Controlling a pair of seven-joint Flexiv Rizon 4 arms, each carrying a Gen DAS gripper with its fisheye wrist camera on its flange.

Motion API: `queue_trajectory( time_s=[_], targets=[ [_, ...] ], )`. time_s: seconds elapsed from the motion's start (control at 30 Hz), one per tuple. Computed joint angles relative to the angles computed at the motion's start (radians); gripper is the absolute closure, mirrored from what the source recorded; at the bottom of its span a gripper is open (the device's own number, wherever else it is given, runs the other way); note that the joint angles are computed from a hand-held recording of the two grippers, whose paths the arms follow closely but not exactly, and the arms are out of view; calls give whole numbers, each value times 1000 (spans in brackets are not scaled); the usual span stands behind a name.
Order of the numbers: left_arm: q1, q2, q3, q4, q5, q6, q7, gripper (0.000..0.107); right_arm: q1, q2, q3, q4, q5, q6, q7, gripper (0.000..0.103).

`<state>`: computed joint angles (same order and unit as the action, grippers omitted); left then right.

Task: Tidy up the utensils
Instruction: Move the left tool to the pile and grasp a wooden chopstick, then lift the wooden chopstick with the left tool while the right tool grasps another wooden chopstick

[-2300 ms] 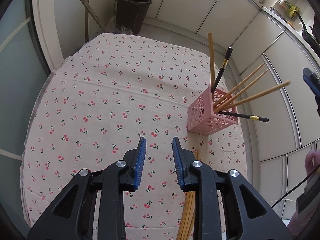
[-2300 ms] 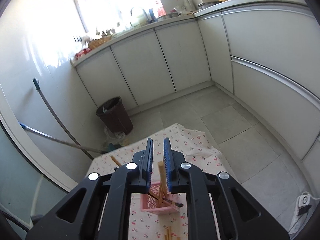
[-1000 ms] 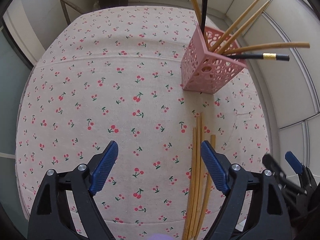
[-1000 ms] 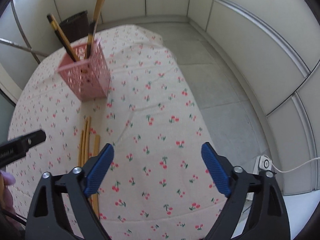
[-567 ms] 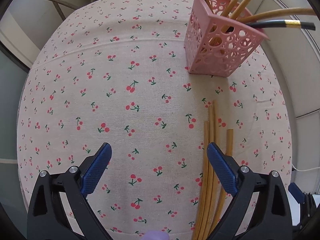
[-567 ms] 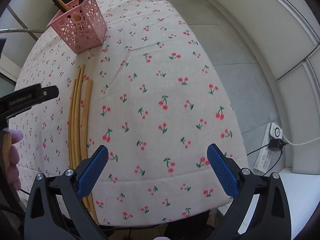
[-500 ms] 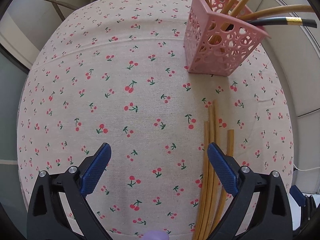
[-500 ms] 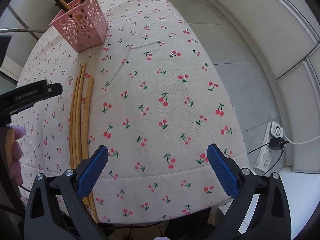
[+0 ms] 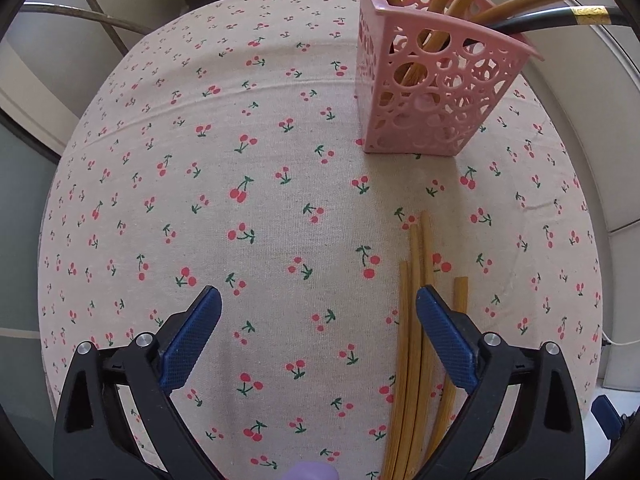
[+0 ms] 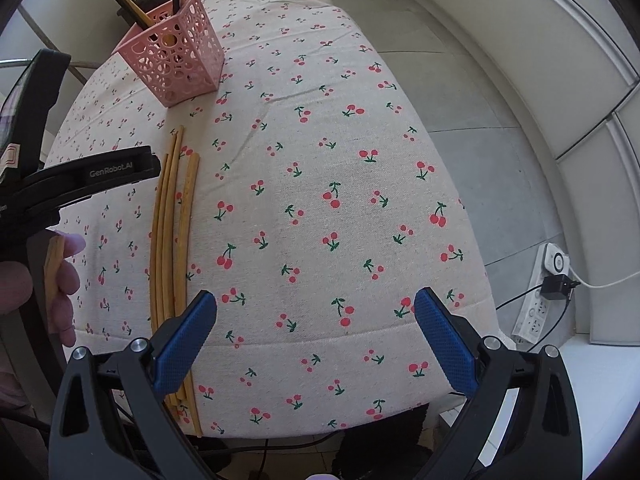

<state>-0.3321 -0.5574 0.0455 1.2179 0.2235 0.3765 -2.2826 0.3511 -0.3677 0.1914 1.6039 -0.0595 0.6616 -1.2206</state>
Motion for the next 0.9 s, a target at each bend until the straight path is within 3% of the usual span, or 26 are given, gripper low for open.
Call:
queue_trajectory(
  time_s=[0.33,0.4,0.47,0.7,0.8,0.9],
  targets=[
    [11,-18,1,-10,3,-29,42,15,-1,-5,2,-8,14,-11,-6,7],
    [20,-9,-4,15,-12,8,46,23,-4,-7,4,-12,23,-17,-9,7],
    [47,4,-28,47,-71,55,78,47,-9,-12,8,-22,42,-31,-15,7],
    [39,0,-32,42,-89,68,156,74,-8,-18,6,-27,52,-41,-13,7],
    [29,-11,-35,22,-89,58,181,97,-9,-20,5,-29,53,-44,-12,7],
    [-1,-31,-36,-18,-79,32,180,101,-10,-22,6,-31,56,-48,-11,7]
  ],
)
